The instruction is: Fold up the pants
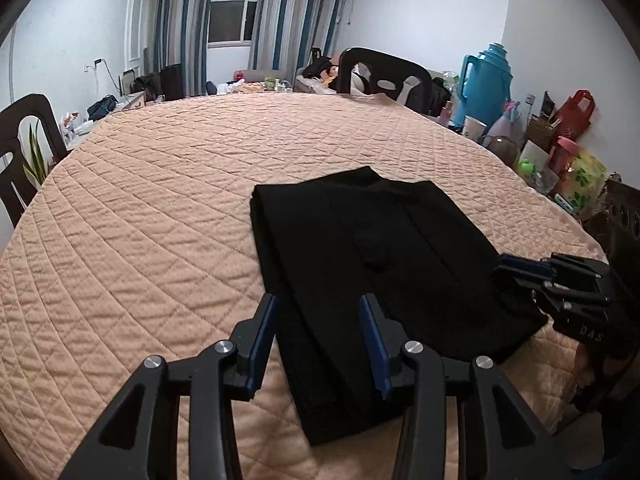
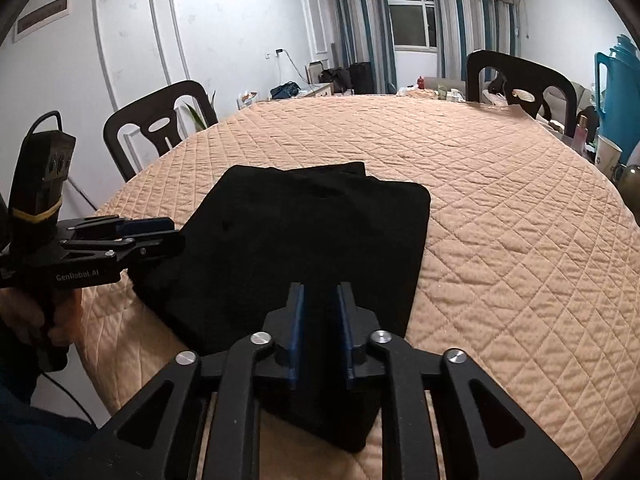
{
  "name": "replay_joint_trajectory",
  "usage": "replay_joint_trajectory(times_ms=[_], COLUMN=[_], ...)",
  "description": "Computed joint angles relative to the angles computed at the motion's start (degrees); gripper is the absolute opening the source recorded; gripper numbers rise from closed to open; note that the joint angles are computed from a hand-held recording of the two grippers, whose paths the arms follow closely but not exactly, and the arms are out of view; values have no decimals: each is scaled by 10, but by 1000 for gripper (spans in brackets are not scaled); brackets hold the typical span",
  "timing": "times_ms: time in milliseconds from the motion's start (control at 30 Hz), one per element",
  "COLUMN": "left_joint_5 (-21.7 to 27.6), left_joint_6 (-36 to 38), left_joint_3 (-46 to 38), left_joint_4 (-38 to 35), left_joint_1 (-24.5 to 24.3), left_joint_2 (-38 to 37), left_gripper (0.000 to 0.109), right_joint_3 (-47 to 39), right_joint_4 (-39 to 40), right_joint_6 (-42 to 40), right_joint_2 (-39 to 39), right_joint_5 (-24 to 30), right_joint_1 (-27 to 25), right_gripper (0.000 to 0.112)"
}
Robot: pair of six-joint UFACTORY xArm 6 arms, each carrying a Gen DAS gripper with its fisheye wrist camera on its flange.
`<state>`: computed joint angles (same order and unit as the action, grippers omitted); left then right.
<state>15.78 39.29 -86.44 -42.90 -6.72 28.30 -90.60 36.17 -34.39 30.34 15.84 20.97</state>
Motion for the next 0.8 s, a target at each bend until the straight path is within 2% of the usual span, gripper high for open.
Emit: replay_joint_trajectory(times_ms=[100,167,333,600,667,733,800], left_joint_5=[17,26,18,23,28,40,54], left_joint_6=[-42,-33,-46,-72,-77,-78,-81], left_joint_3=[-19,-23,-23,-46,-58,-76,-92], left_joint_4=[30,13,28,54,57,52,44], left_joint_1=[7,10,12,15,16,18,22], left_joint_2=[17,17,15,27,34,44,53], left_gripper=[46,46,45,45,46,47,50], right_joint_3=[-14,-12,-13,-31,-42,-55,-69], right_joint_4=[-60,-55,-38,-58,-61,-59,-51], right_joint_6=[51,47,48,65,65,63,65], right_joint_2=[15,13,8,19,26,34,41], right_joint_5=[16,12,12,16,23,28,38], right_joint_1=[-2,-2,-7,-10,-10,-13,-17], right_gripper=[20,20,20,21,23,34,37])
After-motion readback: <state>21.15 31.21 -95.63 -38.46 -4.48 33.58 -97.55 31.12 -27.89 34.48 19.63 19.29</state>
